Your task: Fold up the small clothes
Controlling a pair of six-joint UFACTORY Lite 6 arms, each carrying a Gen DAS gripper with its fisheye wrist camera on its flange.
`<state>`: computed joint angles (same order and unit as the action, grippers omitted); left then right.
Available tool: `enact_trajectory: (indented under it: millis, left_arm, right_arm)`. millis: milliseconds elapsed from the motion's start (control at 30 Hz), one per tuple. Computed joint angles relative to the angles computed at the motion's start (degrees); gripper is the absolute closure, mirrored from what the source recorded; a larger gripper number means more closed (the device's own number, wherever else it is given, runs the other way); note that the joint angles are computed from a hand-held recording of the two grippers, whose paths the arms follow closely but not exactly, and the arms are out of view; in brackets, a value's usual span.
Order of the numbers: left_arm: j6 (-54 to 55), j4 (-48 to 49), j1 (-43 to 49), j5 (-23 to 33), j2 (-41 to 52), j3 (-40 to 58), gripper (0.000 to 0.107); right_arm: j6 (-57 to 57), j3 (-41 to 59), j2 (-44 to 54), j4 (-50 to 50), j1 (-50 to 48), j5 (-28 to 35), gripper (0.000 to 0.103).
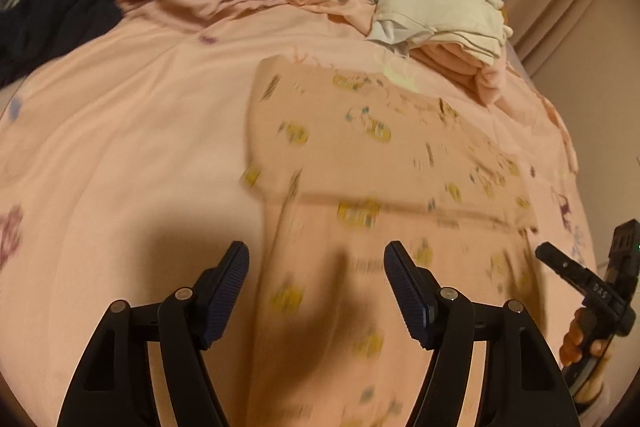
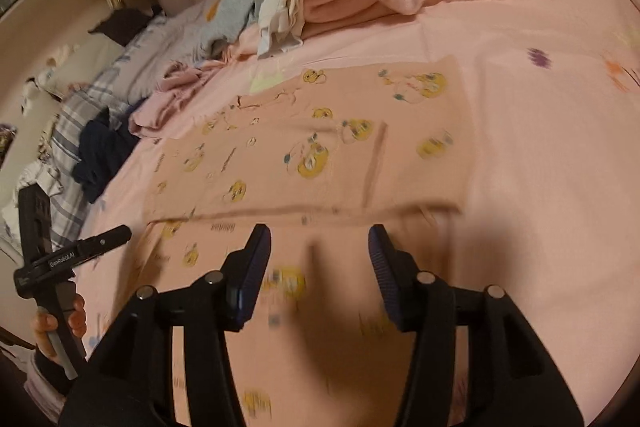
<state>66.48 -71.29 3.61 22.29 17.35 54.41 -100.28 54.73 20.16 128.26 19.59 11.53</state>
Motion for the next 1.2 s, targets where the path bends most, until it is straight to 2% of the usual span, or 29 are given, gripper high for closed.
enact_trajectory:
  millis: [100,300,533,667,833,967,1067,1200]
  left_arm:
    - [6.21,-3.33,4.70,3.00,-8.34,-11.01,0.037]
    - [10.19,-3.18,12.78,10.56,-16.78,-23.56,0.035]
    - [16.77,-4.09,19.64,17.89,-20.97,-32.73,0.035]
    - [18.63,-3.38,23.20,23.02,-20.35,-34.41,0.035]
    - [21.36,-3.30,24.33,25.74,-20.18,-36.05,0.035]
    - [23.63,-5.16,24.11,27.28,-16.42,-35.00,0.035]
    - [24.50,-7.20,24.47,30.20,-11.96,-32.72,0.035]
    - [23.50,-9.52,22.23,32.66,-6.06,-28.23,0.035]
  right_arm:
    - [-7.79,-11.57,-9.10,9.17,-0.15,2.26,0.051]
    - [-8.26,-32.46,-27.61,14.16,-0.46,3.48,0.047]
    - [0.57,-45.35,-39.71,9.60,2.73,4.16,0.047]
    - [1.62,-49.57,-41.12,10.49,4.32,9.56,0.047]
    - [-2.32,-50.09,-36.31,14.84,5.14,17.56,0.047]
    - [-4.81,-48.28,-28.93,15.96,3.52,26.26,0.047]
    - [-6.79,-46.80,-24.99,18.24,2.76,29.25,0.047]
    - [-6.07,-43.92,-20.42,15.20,-1.02,32.33,0.049]
